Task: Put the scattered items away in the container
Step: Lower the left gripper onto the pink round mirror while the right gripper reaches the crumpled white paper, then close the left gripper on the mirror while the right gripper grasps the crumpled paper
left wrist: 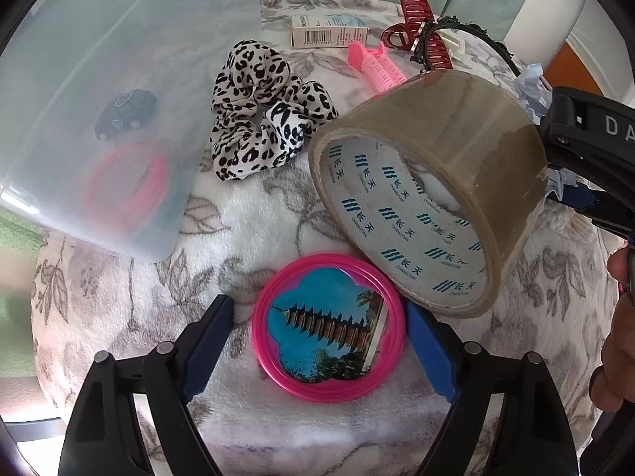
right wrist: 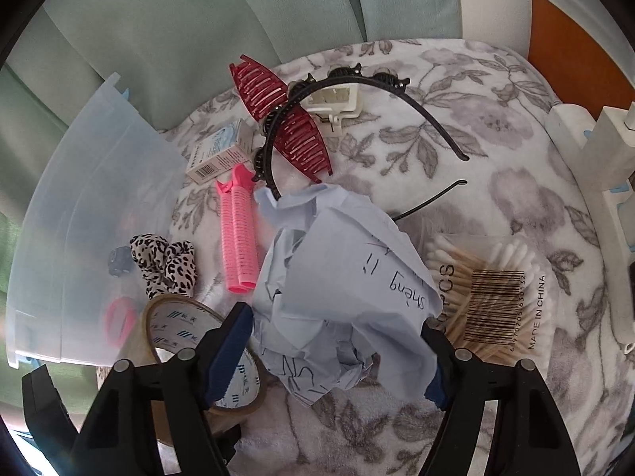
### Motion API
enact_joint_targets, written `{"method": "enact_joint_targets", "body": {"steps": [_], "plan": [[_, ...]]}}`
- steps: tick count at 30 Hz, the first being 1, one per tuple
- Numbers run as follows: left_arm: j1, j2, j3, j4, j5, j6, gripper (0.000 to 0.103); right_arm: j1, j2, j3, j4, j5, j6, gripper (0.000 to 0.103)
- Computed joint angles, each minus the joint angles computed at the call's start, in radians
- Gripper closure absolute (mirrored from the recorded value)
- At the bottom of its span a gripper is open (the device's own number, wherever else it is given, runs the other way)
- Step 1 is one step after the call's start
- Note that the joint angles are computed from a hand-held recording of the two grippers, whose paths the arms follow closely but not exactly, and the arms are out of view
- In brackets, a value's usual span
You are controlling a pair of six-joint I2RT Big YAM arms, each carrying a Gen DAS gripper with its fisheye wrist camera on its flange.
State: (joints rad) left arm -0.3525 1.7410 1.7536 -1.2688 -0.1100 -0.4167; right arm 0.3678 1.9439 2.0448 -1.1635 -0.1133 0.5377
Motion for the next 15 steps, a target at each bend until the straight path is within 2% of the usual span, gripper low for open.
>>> {"method": "enact_joint_targets", "body": {"steps": [4, 15], "plan": [[-0.007, -0.022, -0.023, 0.008, -0.007, 0.0, 0.029, 0.002, -0.009, -0.008, 0.01, 0.003, 0.011, 0.032], [-0.03, -0.088, -0.091, 0.01, -0.012, -0.014, 0.029, 0.006, -0.074, -0.075, 0.054, -0.007, 0.034, 0.037]]}}
